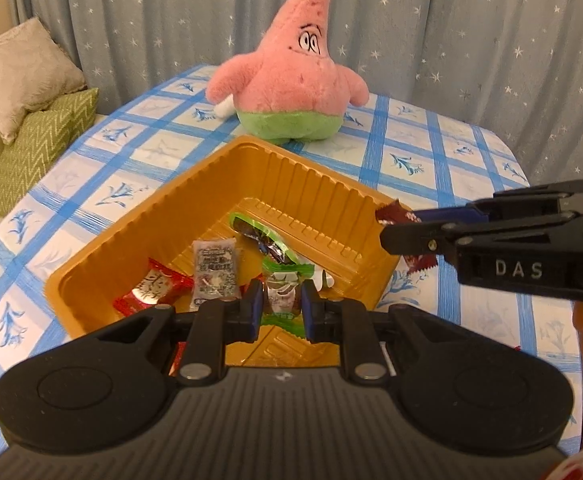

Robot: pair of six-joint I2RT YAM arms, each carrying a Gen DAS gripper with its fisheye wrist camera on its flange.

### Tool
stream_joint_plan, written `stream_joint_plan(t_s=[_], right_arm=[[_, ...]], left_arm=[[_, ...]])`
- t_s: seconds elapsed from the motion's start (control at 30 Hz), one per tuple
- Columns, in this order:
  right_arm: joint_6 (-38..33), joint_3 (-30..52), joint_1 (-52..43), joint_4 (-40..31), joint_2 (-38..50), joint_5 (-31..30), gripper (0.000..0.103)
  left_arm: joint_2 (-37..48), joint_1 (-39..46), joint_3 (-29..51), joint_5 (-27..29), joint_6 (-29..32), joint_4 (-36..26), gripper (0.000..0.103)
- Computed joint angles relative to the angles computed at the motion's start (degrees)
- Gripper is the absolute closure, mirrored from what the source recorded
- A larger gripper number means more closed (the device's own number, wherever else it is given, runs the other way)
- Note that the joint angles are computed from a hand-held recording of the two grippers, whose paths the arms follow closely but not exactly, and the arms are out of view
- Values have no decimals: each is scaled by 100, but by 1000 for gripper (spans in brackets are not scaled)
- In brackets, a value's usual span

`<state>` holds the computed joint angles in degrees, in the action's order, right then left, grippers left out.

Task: Organize snacks
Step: 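Carry the green candy and red candy over the orange tray with both tools, then open both tools to drop the green and red candies into the tray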

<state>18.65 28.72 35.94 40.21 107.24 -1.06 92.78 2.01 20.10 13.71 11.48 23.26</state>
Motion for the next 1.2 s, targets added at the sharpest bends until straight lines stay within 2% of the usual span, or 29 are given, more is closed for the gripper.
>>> stream_joint_plan(t_s=[0.27, 0.5, 0.9, 1.2], right_arm=[[-21, 255, -217, -64, 258, -114, 79], [-38, 405, -342, -79, 398, -205, 79], [-84, 665, -471, -152, 557, -273, 79], [-187, 1175, -472, -372, 969, -249, 79]], left_arm=[[805, -152, 411, -122, -67, 167, 85], [1157, -158, 646, -142, -76, 156, 85], [1042, 369, 720, -14, 6, -112, 84], [1014, 714, 821, -34, 27, -284, 83]])
